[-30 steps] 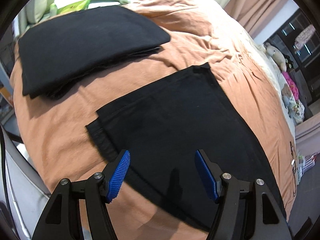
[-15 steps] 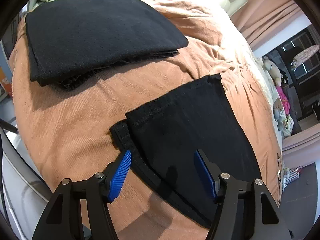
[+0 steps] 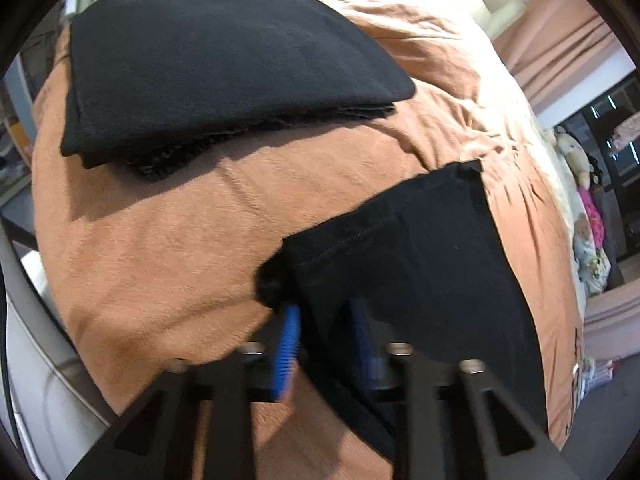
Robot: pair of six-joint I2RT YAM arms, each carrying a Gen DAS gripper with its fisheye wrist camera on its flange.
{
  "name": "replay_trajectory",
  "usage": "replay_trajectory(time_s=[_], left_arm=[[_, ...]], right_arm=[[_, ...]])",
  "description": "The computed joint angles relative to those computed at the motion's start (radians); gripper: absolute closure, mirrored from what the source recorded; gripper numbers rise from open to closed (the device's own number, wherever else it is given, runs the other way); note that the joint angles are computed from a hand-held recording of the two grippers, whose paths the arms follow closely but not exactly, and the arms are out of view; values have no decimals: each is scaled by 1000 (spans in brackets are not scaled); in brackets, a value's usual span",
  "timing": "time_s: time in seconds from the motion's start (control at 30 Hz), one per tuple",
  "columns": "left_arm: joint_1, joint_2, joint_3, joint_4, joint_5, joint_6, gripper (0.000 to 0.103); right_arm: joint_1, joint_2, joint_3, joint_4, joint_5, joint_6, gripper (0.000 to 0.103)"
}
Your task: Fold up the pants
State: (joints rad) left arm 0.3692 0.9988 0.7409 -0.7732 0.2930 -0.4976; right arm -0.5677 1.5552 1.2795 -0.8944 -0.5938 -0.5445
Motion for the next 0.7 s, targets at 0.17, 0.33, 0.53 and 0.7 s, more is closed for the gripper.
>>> replay_trajectory(time_s=[0.17,0.33,0.53,0.7], left_arm=[[39,-48,-7,-20,19,25,102],[76,-50,-17,-33,34,43,102],[61,-81,-24,-65,22,22,96],[74,-118,-57,-69,89,26,65]], right_arm=[[40,2,10,6,22,11,43],[68,-14,0,22,19,34,43],[75,-23,-27,30,23,28,43],[91,-14,-30,42,24,44,43]])
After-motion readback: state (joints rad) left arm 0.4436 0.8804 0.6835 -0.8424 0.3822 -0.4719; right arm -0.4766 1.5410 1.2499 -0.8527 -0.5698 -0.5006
